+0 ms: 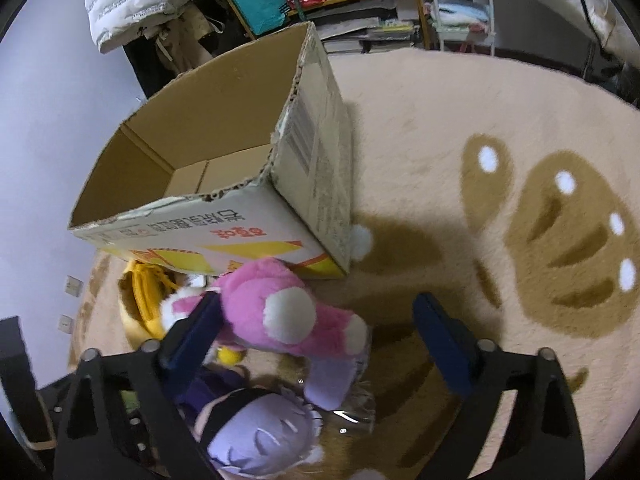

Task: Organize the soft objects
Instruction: 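Close the left tool on the green tissue pack while the right tool grips the pink bear plush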

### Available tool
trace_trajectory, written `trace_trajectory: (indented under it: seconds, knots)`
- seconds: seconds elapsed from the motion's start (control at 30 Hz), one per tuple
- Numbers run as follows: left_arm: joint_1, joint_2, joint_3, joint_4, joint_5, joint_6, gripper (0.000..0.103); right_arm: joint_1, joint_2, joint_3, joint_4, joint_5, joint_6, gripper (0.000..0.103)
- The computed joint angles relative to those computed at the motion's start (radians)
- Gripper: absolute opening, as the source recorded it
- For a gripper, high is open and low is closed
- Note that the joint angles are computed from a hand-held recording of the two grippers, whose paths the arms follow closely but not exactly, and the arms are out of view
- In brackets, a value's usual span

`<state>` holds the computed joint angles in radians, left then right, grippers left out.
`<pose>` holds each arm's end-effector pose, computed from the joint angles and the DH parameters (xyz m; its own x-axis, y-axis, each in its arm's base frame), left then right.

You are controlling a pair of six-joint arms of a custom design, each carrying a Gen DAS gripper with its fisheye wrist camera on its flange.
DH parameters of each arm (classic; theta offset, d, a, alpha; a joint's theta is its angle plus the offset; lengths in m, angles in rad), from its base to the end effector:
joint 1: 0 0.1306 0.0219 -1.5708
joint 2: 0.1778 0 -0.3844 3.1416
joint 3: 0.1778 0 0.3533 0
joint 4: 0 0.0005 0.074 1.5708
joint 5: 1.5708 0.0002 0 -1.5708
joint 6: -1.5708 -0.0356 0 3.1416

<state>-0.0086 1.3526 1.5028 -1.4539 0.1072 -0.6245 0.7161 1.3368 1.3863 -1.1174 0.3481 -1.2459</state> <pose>0.3843 -0.0076 0.4620 -0.7609 0.5879 -0.2745 0.5938 0.8015 0.0706 0.3137 0.2562 0.4376 -0.6782 0.5907 -0.4371 0.4690 0.8059 0.3613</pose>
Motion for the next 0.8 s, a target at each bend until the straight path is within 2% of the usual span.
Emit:
trace_trajectory:
  seconds: [0.07, 0.13, 0.3, 0.5, 0.63, 0.8]
  knots:
    - [0.012, 0.012, 0.014, -0.017, 0.011, 0.001, 0.055, -0.003, -0.014, -0.019, 0.044, -0.019, -0.003, 0.079]
    - [0.022, 0.030, 0.035, -0.046, 0.022, -0.001, 0.055, -0.004, -0.020, -0.026, 0.060, -0.024, -0.004, 0.071]
    - [0.054, 0.071, 0.086, -0.105, 0.046, 0.007, 0.057, 0.010, -0.002, 0.000, 0.033, -0.001, 0.004, 0.070]
    - [0.055, 0.089, 0.098, -0.127, 0.018, 0.011, 0.058, 0.022, 0.006, 0.018, 0.008, 0.015, 0.018, 0.069]
    - [0.057, 0.085, 0.095, -0.117, 0.013, 0.000, 0.057, 0.031, 0.017, 0.039, -0.024, 0.032, 0.028, 0.064]
    - [0.058, 0.045, 0.068, -0.093, 0.003, -0.005, 0.056, 0.043, 0.029, 0.064, -0.061, 0.049, 0.044, 0.063]
